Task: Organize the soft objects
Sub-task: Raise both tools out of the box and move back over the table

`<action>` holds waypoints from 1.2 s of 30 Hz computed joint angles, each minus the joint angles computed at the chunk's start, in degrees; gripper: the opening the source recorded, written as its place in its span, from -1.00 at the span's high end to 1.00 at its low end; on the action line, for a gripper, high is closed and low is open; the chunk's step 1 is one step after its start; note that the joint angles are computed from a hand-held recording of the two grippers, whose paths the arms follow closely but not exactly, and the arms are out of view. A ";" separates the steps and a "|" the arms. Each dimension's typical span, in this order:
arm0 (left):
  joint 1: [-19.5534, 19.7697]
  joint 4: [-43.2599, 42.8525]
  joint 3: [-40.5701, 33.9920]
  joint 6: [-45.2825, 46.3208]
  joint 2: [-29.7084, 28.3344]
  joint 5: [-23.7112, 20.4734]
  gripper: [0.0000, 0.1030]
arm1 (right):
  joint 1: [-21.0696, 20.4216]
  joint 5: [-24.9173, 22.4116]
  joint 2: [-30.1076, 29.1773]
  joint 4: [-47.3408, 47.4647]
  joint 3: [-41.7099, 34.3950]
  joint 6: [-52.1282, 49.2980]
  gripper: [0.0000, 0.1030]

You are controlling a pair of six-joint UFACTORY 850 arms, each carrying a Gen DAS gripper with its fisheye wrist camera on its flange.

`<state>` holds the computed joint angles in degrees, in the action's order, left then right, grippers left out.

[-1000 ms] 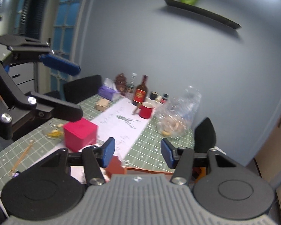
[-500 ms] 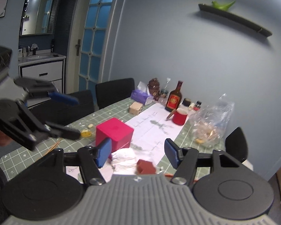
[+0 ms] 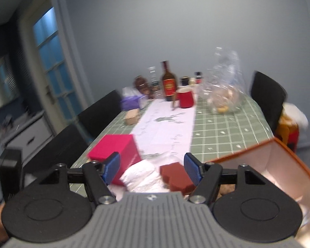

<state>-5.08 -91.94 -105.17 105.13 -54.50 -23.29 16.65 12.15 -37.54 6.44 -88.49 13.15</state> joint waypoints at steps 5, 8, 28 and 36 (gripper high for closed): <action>-0.39 -0.81 -4.02 4.93 -4.67 -4.24 -0.87 | 0.39 1.86 -2.12 14.44 -0.37 -11.90 -0.31; -1.09 -0.62 -5.85 6.76 -6.70 -4.73 -0.87 | 0.84 3.04 -2.83 21.38 -0.40 -21.94 -0.31; -1.44 21.34 -24.60 -8.62 -20.68 -4.34 -0.51 | 0.10 -2.70 -5.94 16.90 -3.01 -19.12 -0.32; -1.20 33.93 -29.72 -21.93 -22.92 -7.89 0.45 | 0.33 -3.86 -6.73 20.68 -3.99 -23.25 -0.32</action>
<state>-6.28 -58.01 -134.89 83.20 -77.43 -31.18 16.97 8.29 -44.27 27.12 -92.48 -10.10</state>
